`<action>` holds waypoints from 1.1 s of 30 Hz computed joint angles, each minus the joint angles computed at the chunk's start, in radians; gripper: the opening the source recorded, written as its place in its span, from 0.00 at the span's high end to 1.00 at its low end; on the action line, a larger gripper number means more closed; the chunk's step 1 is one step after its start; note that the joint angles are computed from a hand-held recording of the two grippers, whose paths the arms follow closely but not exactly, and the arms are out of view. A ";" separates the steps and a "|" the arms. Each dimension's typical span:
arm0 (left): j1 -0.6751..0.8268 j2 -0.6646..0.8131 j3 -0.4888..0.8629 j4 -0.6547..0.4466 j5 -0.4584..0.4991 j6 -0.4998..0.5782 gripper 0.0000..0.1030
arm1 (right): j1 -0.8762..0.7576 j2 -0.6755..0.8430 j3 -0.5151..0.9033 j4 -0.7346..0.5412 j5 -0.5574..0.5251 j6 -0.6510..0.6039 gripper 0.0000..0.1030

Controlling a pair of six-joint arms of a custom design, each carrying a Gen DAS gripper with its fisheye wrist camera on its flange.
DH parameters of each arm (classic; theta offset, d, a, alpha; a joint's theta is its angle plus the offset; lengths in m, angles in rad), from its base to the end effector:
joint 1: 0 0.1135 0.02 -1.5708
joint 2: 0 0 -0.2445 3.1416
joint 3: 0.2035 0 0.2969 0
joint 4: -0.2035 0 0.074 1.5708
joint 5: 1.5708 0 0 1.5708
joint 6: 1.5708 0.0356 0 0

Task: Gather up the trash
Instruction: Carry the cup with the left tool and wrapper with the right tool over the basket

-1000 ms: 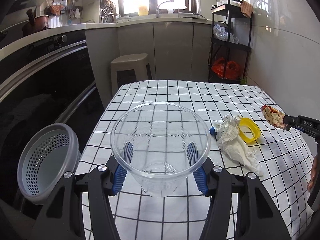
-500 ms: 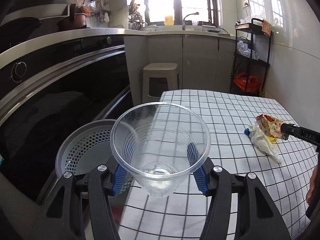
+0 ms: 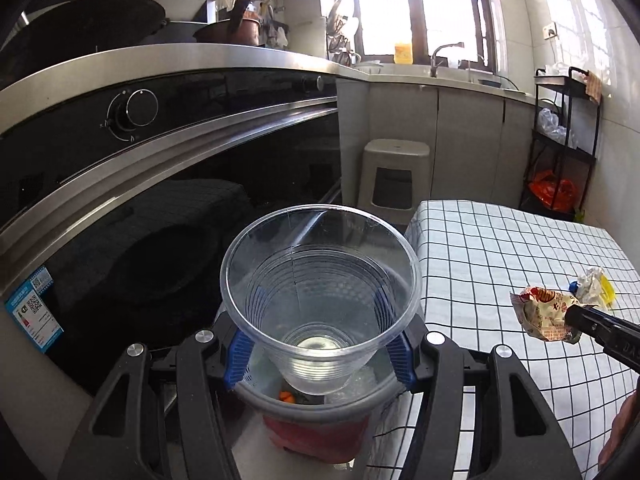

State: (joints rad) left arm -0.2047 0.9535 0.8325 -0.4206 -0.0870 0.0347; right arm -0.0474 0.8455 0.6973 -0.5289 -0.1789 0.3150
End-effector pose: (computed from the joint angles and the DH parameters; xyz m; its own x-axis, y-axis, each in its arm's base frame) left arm 0.2632 -0.0515 0.2809 -0.4999 0.1391 -0.8548 0.1470 0.9863 0.0745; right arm 0.2393 -0.0050 0.2446 -0.6235 0.3348 -0.7065 0.1065 0.9316 0.3475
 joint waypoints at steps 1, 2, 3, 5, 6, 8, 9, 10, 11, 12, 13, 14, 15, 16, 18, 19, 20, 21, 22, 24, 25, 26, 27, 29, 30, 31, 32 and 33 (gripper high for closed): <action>0.008 0.005 -0.002 0.008 0.001 0.005 0.46 | 0.029 0.016 0.008 0.010 0.016 0.014 0.66; 0.017 0.019 0.002 0.016 0.005 0.012 0.46 | 0.056 0.043 0.023 0.023 0.030 0.025 0.66; 0.032 0.038 0.008 0.024 0.015 0.020 0.46 | 0.084 0.066 0.038 0.031 0.046 0.034 0.66; 0.052 0.076 0.024 0.033 0.032 0.027 0.46 | 0.135 0.114 0.069 0.048 0.081 0.043 0.66; 0.064 0.091 0.030 0.036 0.044 0.032 0.46 | 0.160 0.141 0.088 0.055 0.102 0.044 0.66; 0.082 0.128 0.047 0.045 0.063 0.037 0.46 | 0.203 0.197 0.126 0.071 0.143 0.044 0.66; 0.087 0.140 0.052 0.048 0.067 0.036 0.46 | 0.216 0.223 0.144 0.080 0.154 0.043 0.66; 0.092 0.157 0.059 0.055 0.072 0.035 0.46 | 0.225 0.252 0.162 0.087 0.159 0.041 0.66; 0.099 0.171 0.063 0.062 0.078 0.035 0.46 | 0.236 0.279 0.178 0.095 0.167 0.040 0.66; 0.108 0.186 0.068 0.065 0.088 0.035 0.46 | 0.248 0.305 0.192 0.103 0.177 0.038 0.66; 0.116 0.198 0.070 0.065 0.099 0.034 0.46 | 0.260 0.324 0.201 0.109 0.186 0.038 0.66; 0.123 0.217 0.081 0.059 0.109 0.034 0.46 | 0.267 0.344 0.210 0.117 0.189 0.037 0.66; 0.129 0.234 0.090 0.054 0.118 0.036 0.46 | 0.274 0.364 0.217 0.126 0.191 0.038 0.66; 0.134 0.254 0.099 0.052 0.121 0.041 0.46 | 0.277 0.382 0.222 0.134 0.189 0.036 0.66; 0.138 0.284 0.112 0.057 0.112 0.048 0.46 | 0.283 0.426 0.238 0.149 0.186 0.036 0.66; 0.143 0.297 0.117 0.059 0.115 0.048 0.46 | 0.286 0.447 0.247 0.154 0.182 0.039 0.66; 0.149 0.309 0.122 0.061 0.121 0.048 0.46 | 0.289 0.464 0.252 0.160 0.179 0.041 0.65; 0.153 0.321 0.128 0.062 0.123 0.046 0.46 | 0.292 0.482 0.259 0.166 0.178 0.044 0.65; 0.158 0.330 0.131 0.064 0.124 0.044 0.46 | 0.295 0.500 0.268 0.170 0.178 0.045 0.65; 0.167 0.353 0.140 0.069 0.126 0.039 0.46 | 0.302 0.534 0.288 0.178 0.180 0.047 0.65; 0.167 0.384 0.165 0.065 0.124 0.033 0.46 | 0.305 0.548 0.297 0.181 0.179 0.048 0.65; 0.173 0.395 0.173 0.061 0.129 0.029 0.46 | 0.308 0.563 0.308 0.184 0.178 0.049 0.65; 0.178 0.410 0.183 0.058 0.134 0.023 0.46 | 0.310 0.576 0.318 0.187 0.177 0.048 0.65; 0.184 0.428 0.193 0.057 0.138 0.015 0.46 | 0.313 0.603 0.338 0.192 0.179 0.044 0.64; 0.189 0.436 0.200 0.054 0.144 0.010 0.46 | 0.316 0.615 0.348 0.194 0.181 0.043 0.64; 0.198 0.438 0.199 0.055 0.153 0.009 0.46 | 0.319 0.622 0.354 0.194 0.183 0.041 0.63; 0.201 0.442 0.201 0.057 0.158 0.007 0.45 | 0.323 0.632 0.364 0.193 0.183 0.040 0.63; 0.204 0.445 0.204 0.057 0.159 0.005 0.45 | 0.327 0.641 0.373 0.192 0.185 0.040 0.63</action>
State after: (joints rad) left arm -0.0012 1.3989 1.0361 -0.3633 0.0716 0.0393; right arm 0.2797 1.4869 1.0701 -0.3371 0.0061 0.3549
